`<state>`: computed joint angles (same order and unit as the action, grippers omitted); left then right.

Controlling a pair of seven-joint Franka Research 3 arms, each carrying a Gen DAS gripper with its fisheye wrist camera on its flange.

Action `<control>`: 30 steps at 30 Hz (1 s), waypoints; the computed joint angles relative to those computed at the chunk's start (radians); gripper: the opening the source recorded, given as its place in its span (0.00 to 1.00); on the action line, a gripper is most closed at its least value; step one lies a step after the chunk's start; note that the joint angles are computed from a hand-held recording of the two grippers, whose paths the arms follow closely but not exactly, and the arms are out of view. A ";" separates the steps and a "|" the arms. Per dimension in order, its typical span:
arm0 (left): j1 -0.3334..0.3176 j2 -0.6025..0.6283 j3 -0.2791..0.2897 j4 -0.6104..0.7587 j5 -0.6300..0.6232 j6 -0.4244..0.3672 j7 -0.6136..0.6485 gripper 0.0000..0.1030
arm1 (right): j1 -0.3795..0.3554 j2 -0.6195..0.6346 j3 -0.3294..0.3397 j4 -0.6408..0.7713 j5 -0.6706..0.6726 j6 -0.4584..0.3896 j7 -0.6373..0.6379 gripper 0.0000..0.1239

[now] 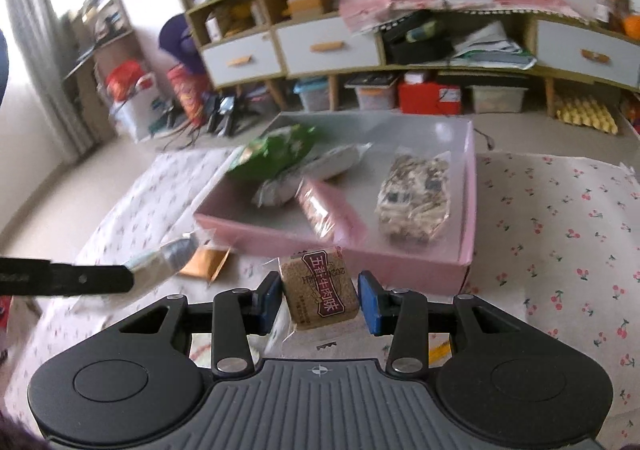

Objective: Organize snacks
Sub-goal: 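Lift both held packs and carry them over the pink box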

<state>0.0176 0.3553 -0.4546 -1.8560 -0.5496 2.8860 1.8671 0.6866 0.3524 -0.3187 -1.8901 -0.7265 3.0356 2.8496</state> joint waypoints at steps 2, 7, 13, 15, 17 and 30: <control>0.008 0.009 -0.019 0.020 -0.022 0.007 0.012 0.24 | -0.001 0.000 -0.005 0.002 0.009 0.003 0.017 0.32; -0.030 0.086 -0.002 0.131 0.036 -0.013 -0.022 0.24 | -0.037 0.023 0.008 0.040 0.088 0.007 -0.026 0.33; -0.136 0.247 0.072 0.372 0.244 -0.066 -0.157 0.24 | -0.065 0.094 -0.014 0.088 0.224 0.085 -0.044 0.33; -0.153 0.306 0.070 0.455 0.302 -0.081 -0.167 0.24 | -0.086 0.121 -0.005 0.101 0.273 0.129 -0.057 0.33; -0.170 0.365 0.066 0.542 0.347 -0.101 -0.172 0.24 | -0.117 0.142 0.019 0.107 0.317 0.180 -0.074 0.33; -0.307 0.673 0.145 1.059 0.490 -0.329 -0.252 0.25 | -0.207 0.244 0.119 0.183 0.523 0.238 -0.200 0.33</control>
<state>-0.2898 1.0278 -0.3092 -0.7967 -0.0598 2.5568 1.6153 0.4792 0.5967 -0.2002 -1.7075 -0.2035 3.2739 2.6492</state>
